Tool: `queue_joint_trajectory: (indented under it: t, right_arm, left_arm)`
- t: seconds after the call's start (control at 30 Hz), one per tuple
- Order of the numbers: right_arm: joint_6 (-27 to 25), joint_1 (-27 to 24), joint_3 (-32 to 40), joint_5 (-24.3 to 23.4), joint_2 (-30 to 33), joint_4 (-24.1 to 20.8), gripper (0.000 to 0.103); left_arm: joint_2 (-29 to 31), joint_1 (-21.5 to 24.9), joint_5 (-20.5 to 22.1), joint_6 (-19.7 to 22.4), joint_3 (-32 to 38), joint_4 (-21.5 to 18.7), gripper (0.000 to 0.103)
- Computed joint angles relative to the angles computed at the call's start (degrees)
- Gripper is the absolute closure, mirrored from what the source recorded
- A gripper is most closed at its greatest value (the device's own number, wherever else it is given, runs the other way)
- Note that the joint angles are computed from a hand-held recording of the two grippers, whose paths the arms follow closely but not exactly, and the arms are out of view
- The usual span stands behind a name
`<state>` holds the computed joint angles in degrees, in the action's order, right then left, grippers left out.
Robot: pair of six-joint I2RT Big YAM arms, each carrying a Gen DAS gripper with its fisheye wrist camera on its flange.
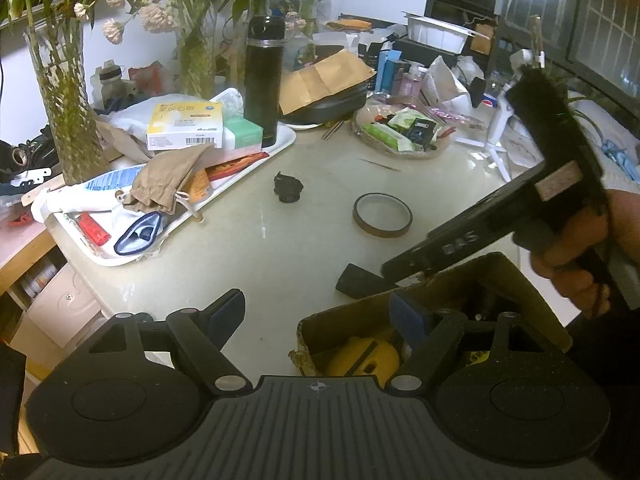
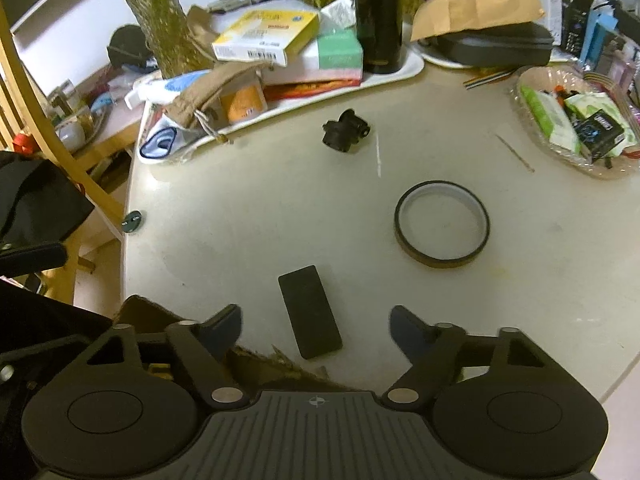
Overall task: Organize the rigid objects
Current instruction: 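Close the right tool around the black rectangular block, then lift the black block with the right tool toward the box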
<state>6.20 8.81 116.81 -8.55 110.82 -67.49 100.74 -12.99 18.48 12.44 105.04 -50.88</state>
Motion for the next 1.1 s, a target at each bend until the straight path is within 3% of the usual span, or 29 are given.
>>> queue_joint_trajectory:
  t: [0.17,0.5,0.53,0.57,0.6,0.8,1.1]
  right_arm:
    - [-0.1,0.4,6.2,-0.6,4.9,-4.8,0.039]
    - [-1.4,1.4,19.9,-0.2,14.6,-15.8,0.052]
    - [-1.6,1.6,20.7,0.2,15.1,-16.4,0.058]
    - [-2.0,1.7,21.0,0.6,15.4,-16.7,0.068]
    - [-2.8,1.9,21.3,1.0,15.7,-16.8,0.07]
    - [-7.0,2.3,19.9,3.6,15.0,-13.8,0.07]
    - [-7.0,1.6,19.3,3.7,14.9,-13.1,0.068]
  left_arm:
    - [0.0,0.0,0.3,-0.4,0.1,-0.1,0.024]
    - [0.1,0.2,0.8,-1.5,0.2,0.0,0.024]
    - [0.1,0.3,0.9,-1.5,0.2,-0.1,0.024]
    - [0.1,0.3,0.9,-1.6,0.1,0.0,0.024]
    - [0.1,0.3,1.0,-1.6,0.2,0.0,0.024]
    - [0.1,0.3,1.0,-1.9,0.2,0.0,0.024]
    - [0.2,0.4,1.0,-2.6,0.3,0.0,0.024]
